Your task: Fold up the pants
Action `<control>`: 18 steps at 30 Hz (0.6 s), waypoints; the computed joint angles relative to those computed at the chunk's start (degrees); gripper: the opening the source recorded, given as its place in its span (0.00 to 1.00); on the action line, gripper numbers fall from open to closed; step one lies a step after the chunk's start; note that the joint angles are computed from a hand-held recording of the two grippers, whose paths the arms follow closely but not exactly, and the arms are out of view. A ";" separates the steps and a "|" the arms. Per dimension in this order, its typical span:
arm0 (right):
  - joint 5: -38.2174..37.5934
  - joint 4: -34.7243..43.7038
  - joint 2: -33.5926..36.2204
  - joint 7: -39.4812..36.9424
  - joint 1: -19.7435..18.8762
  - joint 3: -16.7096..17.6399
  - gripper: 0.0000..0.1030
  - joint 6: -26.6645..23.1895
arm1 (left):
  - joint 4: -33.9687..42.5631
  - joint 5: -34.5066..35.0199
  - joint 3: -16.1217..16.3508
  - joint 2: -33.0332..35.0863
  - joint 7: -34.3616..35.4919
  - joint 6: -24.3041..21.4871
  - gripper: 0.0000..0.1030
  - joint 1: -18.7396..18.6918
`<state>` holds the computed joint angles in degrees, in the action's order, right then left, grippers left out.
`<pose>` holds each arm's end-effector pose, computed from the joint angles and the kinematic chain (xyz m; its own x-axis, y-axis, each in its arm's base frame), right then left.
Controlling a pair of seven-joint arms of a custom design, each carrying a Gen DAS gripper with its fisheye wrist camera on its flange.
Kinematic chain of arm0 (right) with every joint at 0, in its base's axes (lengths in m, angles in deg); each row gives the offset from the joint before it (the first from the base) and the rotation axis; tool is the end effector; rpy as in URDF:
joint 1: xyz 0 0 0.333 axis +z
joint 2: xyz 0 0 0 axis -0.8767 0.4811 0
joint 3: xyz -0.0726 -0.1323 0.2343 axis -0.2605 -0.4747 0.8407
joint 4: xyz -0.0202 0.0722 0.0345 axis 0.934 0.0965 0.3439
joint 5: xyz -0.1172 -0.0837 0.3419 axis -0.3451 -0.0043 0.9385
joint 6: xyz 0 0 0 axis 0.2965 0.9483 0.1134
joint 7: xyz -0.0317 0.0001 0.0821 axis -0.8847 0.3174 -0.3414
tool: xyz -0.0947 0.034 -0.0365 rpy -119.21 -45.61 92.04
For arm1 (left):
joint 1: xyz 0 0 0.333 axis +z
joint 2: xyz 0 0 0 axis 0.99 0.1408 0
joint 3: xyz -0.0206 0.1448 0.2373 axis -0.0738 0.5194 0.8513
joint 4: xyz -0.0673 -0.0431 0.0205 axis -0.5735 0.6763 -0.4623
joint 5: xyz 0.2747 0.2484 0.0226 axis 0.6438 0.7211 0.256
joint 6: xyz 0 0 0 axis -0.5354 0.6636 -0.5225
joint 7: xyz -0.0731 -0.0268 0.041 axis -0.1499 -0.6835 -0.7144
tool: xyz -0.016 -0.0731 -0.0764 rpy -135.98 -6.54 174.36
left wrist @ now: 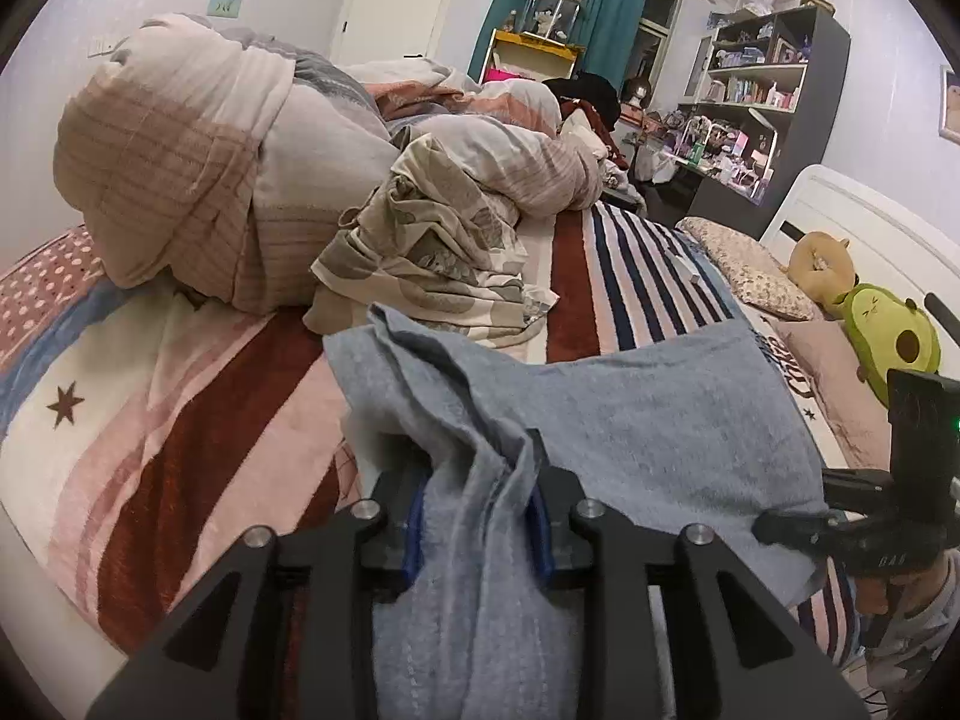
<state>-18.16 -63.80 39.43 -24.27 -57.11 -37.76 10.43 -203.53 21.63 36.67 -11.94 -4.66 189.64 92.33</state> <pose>0.5686 0.1248 0.5512 0.9012 -0.2860 -0.3256 -0.4332 -0.6142 -0.6596 0.3736 -0.1295 0.5509 0.4664 -0.8530 0.2343 -0.4714 -0.4638 -0.7501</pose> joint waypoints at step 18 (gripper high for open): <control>0.42 -5.79 -6.50 -2.89 -1.63 -3.86 0.48 -0.55 | 9.33 7.45 -6.55 -2.89 -6.50 -16.25 0.65 -2.00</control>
